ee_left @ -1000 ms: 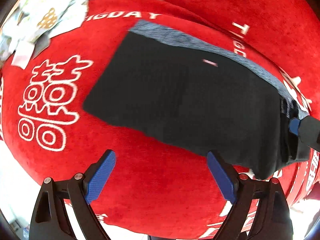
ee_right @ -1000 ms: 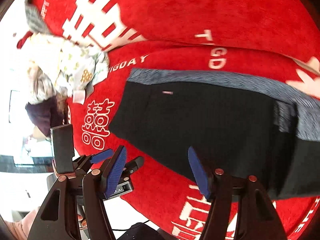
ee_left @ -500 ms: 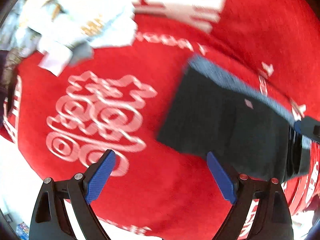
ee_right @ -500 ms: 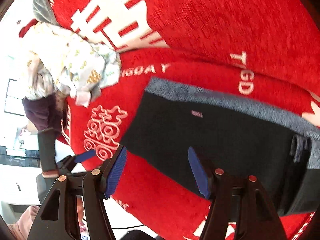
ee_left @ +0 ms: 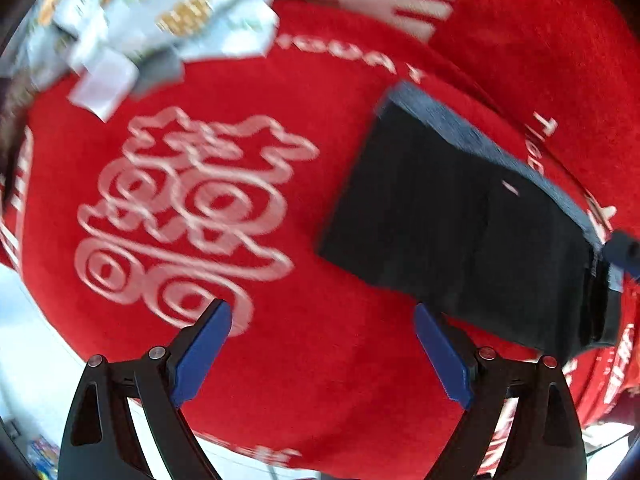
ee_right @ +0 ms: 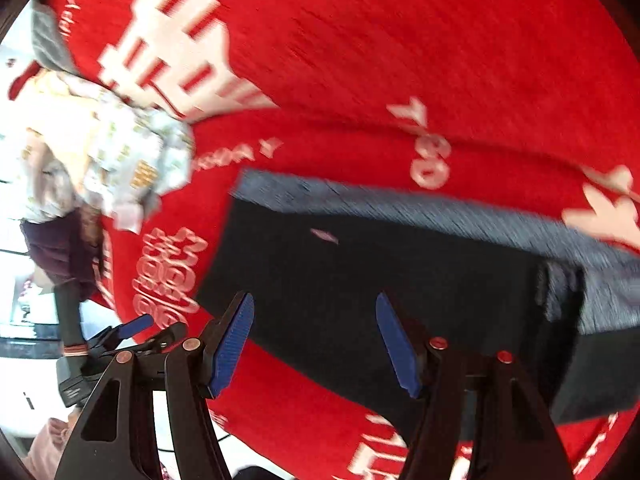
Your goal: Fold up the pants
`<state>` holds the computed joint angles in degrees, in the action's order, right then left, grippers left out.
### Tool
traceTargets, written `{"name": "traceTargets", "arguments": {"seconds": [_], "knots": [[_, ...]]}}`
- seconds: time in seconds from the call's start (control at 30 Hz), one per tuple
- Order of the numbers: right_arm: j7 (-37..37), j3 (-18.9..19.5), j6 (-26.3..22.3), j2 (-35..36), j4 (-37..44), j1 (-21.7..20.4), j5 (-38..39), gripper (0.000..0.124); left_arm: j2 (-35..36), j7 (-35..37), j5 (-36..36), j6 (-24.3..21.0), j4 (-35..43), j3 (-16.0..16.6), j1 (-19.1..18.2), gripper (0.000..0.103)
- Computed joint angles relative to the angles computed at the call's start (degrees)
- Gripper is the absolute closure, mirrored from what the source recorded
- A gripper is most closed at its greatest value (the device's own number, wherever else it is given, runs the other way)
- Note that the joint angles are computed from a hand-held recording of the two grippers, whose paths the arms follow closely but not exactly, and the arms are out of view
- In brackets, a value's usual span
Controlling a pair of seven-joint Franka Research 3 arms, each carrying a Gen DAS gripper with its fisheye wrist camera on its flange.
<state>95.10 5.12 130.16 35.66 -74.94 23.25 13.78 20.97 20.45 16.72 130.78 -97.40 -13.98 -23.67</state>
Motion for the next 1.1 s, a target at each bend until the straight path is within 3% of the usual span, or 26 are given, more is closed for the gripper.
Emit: {"name": "traceTargets", "arguments": {"seconds": [0.23,0.5,0.57,0.7,0.87,1.1], "knots": [[3.35,-2.14,1.94,-5.28,-12.38,-0.3,-2.76,0.056,6.35,1.69,-6.71,8.89,3.78,-2.0,0.54,0.01],[1.85,-1.75,2.31,-3.19,-13.94,-0.76,-4.83,0.052,7.78,-0.43,-10.4,22.0,0.1,-1.77,1.43,0.01],[0.91,-1.48,3.03,-3.14,-14.29,-0.67,-4.92,0.044,8.9,0.59,-10.98,23.14,0.75,-2.08,2.03,0.01],[0.16,-1.76,2.26,-2.55,-13.52,0.08,-6.13,0.042,10.41,2.51,-12.16,26.32,1.23,-2.68,3.0,0.01],[-0.93,-1.35,2.01,-2.54,-13.37,-0.66,-4.85,0.042,11.71,4.83,-17.07,37.52,-2.29,-6.49,6.67,0.01],[-0.82,-1.71,1.6,-2.27,-12.94,-0.17,-5.27,0.042,14.71,4.69,-17.92,38.55,-0.07,-7.02,6.98,0.01]]}}
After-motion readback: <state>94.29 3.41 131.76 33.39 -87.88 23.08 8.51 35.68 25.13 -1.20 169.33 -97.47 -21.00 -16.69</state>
